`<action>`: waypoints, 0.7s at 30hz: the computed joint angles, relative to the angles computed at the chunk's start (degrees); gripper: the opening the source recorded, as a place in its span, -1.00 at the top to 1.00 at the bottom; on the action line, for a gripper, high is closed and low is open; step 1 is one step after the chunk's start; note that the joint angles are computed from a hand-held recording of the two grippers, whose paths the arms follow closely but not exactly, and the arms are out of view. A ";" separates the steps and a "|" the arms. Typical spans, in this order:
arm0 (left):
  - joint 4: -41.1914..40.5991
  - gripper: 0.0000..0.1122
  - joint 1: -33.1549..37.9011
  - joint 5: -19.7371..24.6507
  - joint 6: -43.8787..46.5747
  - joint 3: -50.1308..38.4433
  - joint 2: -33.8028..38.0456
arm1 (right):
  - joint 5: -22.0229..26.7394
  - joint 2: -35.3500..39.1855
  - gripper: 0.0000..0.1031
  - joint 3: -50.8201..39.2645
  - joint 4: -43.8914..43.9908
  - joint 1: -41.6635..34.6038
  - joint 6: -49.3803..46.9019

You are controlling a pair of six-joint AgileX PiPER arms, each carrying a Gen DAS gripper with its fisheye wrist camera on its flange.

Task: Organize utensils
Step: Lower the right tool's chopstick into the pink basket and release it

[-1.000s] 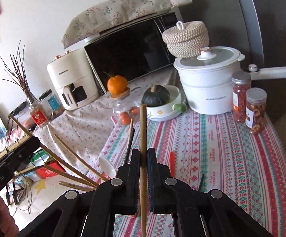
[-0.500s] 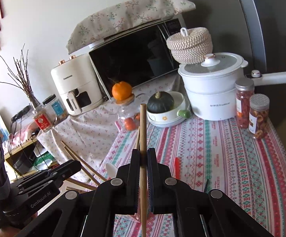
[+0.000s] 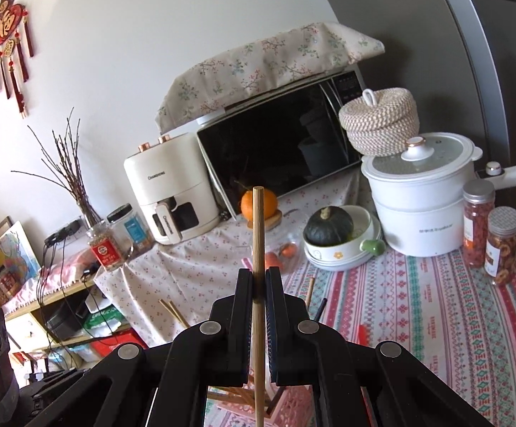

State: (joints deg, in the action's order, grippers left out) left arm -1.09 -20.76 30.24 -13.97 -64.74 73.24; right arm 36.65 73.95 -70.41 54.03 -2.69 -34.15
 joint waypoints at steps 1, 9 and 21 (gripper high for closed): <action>-0.91 0.03 0.25 0.19 1.11 0.55 -0.42 | -0.97 0.33 0.90 -0.05 -0.39 0.77 0.36; -4.27 0.03 1.92 2.12 6.46 2.73 -1.46 | -7.47 3.74 0.90 -0.20 -5.86 6.21 2.35; -6.38 0.03 3.78 3.93 8.25 1.84 0.51 | -6.02 7.95 0.85 -0.46 -9.76 9.19 4.60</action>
State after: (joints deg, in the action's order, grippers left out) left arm -7.46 -16.98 34.17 -5.72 -62.90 73.75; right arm 30.64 81.89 -70.87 44.27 6.49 -29.55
